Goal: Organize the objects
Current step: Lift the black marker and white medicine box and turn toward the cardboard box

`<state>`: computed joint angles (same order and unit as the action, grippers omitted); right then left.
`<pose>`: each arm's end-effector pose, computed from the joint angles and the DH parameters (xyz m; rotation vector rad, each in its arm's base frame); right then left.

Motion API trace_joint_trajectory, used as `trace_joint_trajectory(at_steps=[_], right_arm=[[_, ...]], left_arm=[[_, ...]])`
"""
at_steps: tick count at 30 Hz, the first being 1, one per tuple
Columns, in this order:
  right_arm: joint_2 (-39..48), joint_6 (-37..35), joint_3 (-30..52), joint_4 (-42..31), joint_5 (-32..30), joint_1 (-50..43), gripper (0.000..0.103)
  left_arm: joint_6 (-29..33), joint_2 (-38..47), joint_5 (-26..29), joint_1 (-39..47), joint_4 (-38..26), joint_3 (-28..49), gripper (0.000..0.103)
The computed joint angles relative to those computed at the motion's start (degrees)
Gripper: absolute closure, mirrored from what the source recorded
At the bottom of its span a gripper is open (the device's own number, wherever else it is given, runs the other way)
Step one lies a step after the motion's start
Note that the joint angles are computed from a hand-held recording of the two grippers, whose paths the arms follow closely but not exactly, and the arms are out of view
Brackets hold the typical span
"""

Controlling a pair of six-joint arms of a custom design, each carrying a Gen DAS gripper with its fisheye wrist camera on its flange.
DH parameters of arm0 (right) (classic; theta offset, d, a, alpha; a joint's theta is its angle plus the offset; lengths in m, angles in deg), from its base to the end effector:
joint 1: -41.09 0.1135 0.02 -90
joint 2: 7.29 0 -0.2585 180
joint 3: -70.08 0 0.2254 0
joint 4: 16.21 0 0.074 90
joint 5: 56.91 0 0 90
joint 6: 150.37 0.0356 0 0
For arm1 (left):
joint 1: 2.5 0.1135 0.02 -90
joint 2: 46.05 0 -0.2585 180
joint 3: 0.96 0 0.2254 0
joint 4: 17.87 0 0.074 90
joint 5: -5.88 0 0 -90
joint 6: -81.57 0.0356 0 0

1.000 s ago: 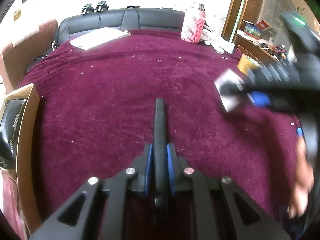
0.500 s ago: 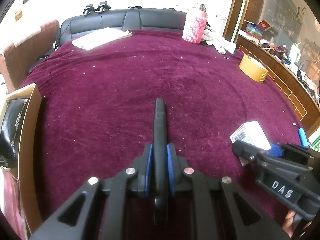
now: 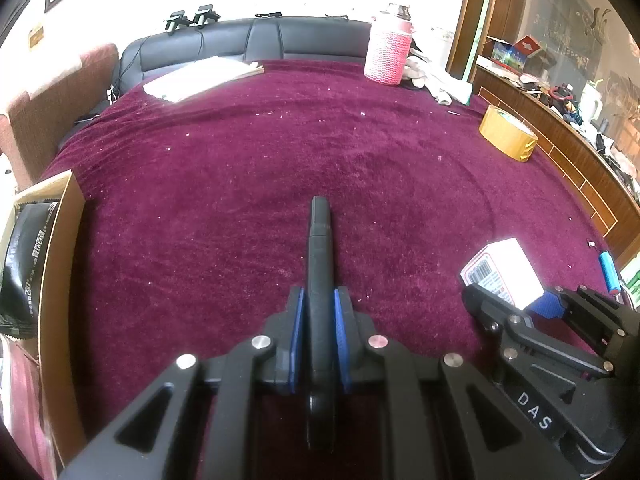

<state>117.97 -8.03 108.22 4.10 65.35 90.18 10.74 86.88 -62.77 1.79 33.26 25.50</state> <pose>0.1594 0.1550 0.0038 0.2155 2.4527 -0.0597 0.1935 0.0015 -0.0015 0.4625 2.4230 -0.2983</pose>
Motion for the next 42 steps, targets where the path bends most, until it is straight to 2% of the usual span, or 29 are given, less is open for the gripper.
trace_joint_trajectory(at_steps=[2, 3, 4, 5, 6, 8, 9, 10, 11, 14, 22, 26, 30, 32, 37, 42], right_arm=[[0.17, 0.48, 0.06, 0.15, 0.21, 0.20, 0.061], [0.31, 0.30, -0.22, 1.14, -0.07, 0.09, 0.057], [0.61, -0.29, -0.90, 3.34, -0.84, -0.20, 0.041], [1.15, -2.77, -2.18, 8.12, -3.56, -1.16, 0.032], [1.16, -3.07, -2.10, 8.06, -4.10, -1.27, 0.030], [1.13, -2.65, -1.78, 7.36, -3.80, -1.02, 0.031], [0.99, -2.40, -1.12, 5.78, -3.13, -0.63, 0.041], [0.72, -1.92, -0.51, 3.92, -2.10, -0.17, 0.063], [0.45, -1.36, -0.32, 2.54, -1.02, 0.05, 0.066], [0.20, -2.08, -2.75, 7.14, -3.17, -1.52, 0.066], [-0.06, -2.78, -3.23, 7.86, -4.50, -2.40, 0.066], [-1.10, -1.43, -4.96, 9.55, -2.41, -1.35, 0.066], [-4.39, -0.76, -6.61, 8.95, 3.16, 1.16, 0.066], [-4.39, -1.08, -6.55, 9.12, 2.85, 0.74, 0.066], [-4.71, -2.51, -7.66, 11.90, 1.47, -0.12, 0.066], [-4.95, -2.96, -8.19, 12.83, 1.87, 0.93, 0.066]], left_arm=[[-0.02, 0.05, -0.08, -0.06, 0.09, -0.01, 0.089], [-0.02, 0.05, -0.08, -0.06, 0.09, -0.01, 0.089], [-0.01, 0.04, -0.16, -0.09, 0.13, -0.03, 0.089], [0.04, 0.12, -0.10, -0.02, 0.13, 0.02, 0.089], [0.11, 0.13, -0.04, 0.06, 0.09, 0.05, 0.090], [0.08, 0.07, 0.34, 0.31, -0.33, 0.20, 0.089], [-0.16, 0.05, 0.29, 0.10, -0.13, 0.06, 0.089], [-0.44, 0.22, -0.07, -0.35, 0.49, -0.20, 0.089], [-0.53, 0.30, -0.27, -0.57, 0.87, -0.38, 0.089], [-0.53, 0.19, 0.17, -0.19, 0.33, -0.13, 0.089], [-0.66, -0.15, -0.14, -0.46, 0.17, -0.19, 0.089], [-0.75, -0.10, 0.17, -0.29, 0.28, -0.21, 0.089], [-0.15, 0.82, 2.35, 1.34, 5.23, -2.12, 0.089], [0.09, 1.45, 2.63, 1.41, 8.10, -3.19, 0.089], [0.07, 1.11, 5.62, 3.55, 8.83, -3.90, 0.089], [-0.38, -0.33, 4.87, 4.06, 10.64, -6.19, 0.089]])
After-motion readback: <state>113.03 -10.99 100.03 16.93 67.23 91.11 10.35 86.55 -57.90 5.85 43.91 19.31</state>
